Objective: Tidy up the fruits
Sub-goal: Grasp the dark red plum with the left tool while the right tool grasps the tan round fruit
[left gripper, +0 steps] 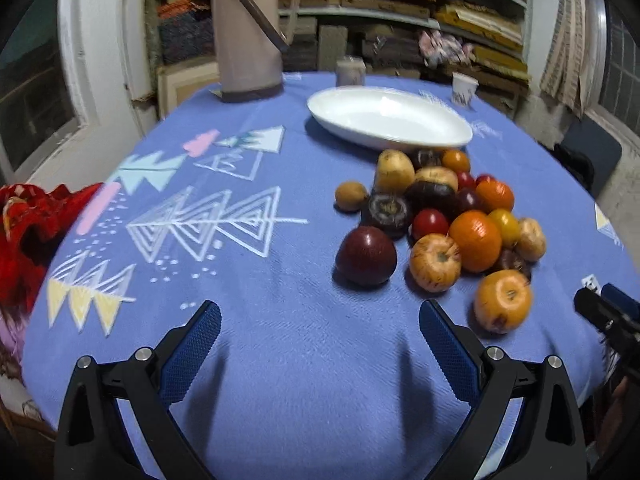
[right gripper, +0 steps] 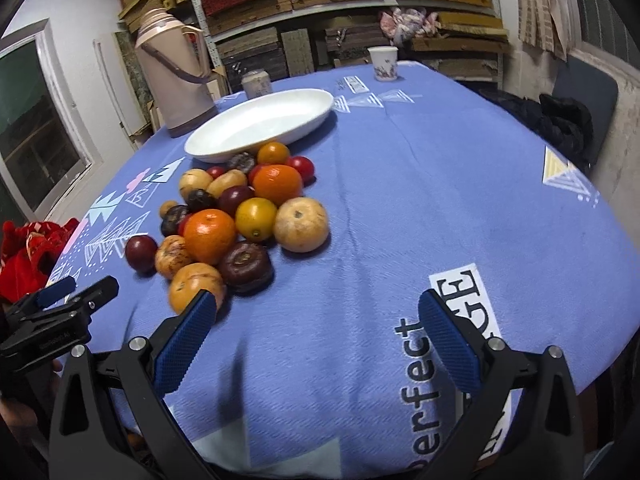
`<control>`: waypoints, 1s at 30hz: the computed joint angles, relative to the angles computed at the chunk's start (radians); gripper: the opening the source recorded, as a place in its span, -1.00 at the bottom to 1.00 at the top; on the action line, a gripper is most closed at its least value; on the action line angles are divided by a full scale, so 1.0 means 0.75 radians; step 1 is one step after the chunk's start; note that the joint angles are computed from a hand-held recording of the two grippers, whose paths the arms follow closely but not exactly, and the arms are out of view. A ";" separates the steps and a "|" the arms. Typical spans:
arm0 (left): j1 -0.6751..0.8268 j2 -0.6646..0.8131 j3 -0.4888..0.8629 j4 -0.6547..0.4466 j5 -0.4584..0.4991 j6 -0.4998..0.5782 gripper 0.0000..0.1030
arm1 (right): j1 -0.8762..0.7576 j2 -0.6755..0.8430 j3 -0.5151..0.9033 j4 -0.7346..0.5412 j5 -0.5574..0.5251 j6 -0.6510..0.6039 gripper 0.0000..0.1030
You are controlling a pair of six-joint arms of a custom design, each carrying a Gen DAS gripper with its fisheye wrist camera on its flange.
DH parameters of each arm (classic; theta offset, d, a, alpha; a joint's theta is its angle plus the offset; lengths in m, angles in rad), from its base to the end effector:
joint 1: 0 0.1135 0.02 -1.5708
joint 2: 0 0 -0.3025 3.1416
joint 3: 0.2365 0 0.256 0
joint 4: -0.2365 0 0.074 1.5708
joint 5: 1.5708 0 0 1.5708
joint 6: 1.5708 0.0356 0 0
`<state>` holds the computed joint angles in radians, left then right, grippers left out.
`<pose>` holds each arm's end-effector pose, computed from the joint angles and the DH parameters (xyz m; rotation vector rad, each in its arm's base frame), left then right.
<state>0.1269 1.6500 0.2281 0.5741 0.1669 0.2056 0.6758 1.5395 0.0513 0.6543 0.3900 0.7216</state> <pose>0.2114 0.0210 0.0960 0.1704 2.3975 -0.0479 0.1354 0.0912 0.0936 0.2309 2.3249 0.2262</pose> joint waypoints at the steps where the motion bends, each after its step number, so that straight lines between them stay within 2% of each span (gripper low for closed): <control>1: -0.007 0.040 0.029 -0.009 -0.002 0.005 0.93 | -0.034 0.037 -0.007 0.048 -0.028 -0.012 0.92; 6: -0.034 0.180 0.174 -0.089 -0.012 -0.005 0.93 | -0.206 0.149 -0.042 0.262 -0.161 -0.088 0.92; 9: -0.050 0.225 0.242 -0.146 0.014 0.022 0.90 | -0.255 0.146 -0.027 0.262 -0.153 -0.152 0.92; 13: -0.058 0.256 0.261 -0.113 0.053 0.062 0.08 | -0.352 0.141 0.013 0.219 -0.197 -0.297 0.92; 16: -0.070 0.265 0.267 -0.111 0.098 0.102 -0.22 | -0.453 0.165 0.030 0.244 -0.294 -0.357 0.92; 18: -0.087 0.271 0.268 -0.095 0.084 0.111 -0.22 | -0.505 0.158 0.057 0.209 -0.362 -0.403 0.92; 21: -0.068 0.287 0.284 -0.101 0.119 0.120 -0.22 | -0.556 0.100 0.161 -0.019 -0.418 -0.558 0.92; 24: -0.060 0.291 0.294 -0.112 0.138 0.127 -0.22 | -0.529 0.095 0.278 -0.232 -0.333 -0.757 0.88; 26: -0.061 0.292 0.290 -0.104 0.138 0.136 -0.22 | -0.497 0.116 0.322 -0.297 -0.318 -0.871 0.36; 30: -0.060 0.296 0.295 -0.106 0.137 0.139 -0.22 | -0.508 0.187 0.422 -0.392 -0.406 -0.980 0.33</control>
<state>0.0819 1.8723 0.4494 0.4946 0.2695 0.3096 0.2945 1.6801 0.3677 0.3606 0.0858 -0.0130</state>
